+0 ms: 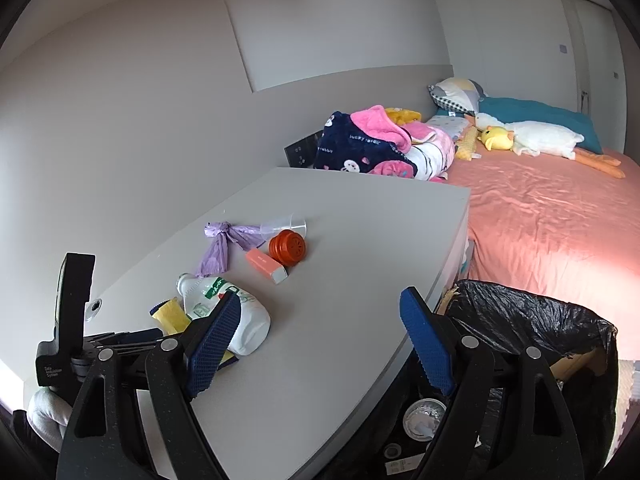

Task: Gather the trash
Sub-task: 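Grasp the yellow snack wrapper with the left gripper, then lift the yellow wrapper with the left gripper while the right gripper grasps the white AD milk bottle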

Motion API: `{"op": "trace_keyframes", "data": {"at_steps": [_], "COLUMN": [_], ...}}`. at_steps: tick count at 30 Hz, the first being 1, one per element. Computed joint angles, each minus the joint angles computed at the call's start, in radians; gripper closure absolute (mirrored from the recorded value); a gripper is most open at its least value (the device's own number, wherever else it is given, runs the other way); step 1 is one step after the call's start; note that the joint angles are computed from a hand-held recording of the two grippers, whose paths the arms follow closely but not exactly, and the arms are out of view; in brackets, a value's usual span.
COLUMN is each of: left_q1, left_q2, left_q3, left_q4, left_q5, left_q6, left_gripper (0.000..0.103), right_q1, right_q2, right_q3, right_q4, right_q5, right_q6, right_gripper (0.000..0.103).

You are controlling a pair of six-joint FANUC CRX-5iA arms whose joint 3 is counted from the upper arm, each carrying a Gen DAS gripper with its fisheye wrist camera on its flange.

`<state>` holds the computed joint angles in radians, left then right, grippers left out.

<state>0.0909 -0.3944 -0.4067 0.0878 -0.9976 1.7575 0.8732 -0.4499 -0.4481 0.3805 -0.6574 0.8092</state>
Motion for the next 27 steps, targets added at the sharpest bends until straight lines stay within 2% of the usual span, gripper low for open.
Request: {"op": "trace_keyframes", "data": {"at_steps": [12,14,16,19,24,27], "left_q1": [0.002,0.005,0.023,0.064,0.122,0.154], "left_q2": [0.064,0.066,0.060,0.046,0.019,0.004], "left_q3": [0.063,0.068,0.057,0.027,-0.023,-0.048], "left_q4": [-0.046,-0.064,-0.051,0.004,0.089,0.134], "left_q5": [-0.014,-0.005,0.013,0.038,0.072,0.078], "left_q6": [0.070,0.087,0.078,0.027,-0.064,-0.098], "left_gripper": [0.034,0.046,0.063,0.075,0.083,0.084], "right_q1": [0.014,0.013,0.013,0.015,0.016,0.014], "right_q2": [0.031,0.040,0.048,0.067,0.108,0.141], "right_q3": [0.021,0.029,0.036,0.054,0.094,0.132], "right_q4": [-0.022,-0.035,-0.045,-0.071,-0.127,-0.182], "right_q5": [0.002,0.003,0.002,-0.003,-0.017,-0.036], "right_q6": [0.047,0.062,0.075,0.112,0.191,0.262], "right_gripper": [0.021,0.021,0.021,0.021,0.021,0.018]}}
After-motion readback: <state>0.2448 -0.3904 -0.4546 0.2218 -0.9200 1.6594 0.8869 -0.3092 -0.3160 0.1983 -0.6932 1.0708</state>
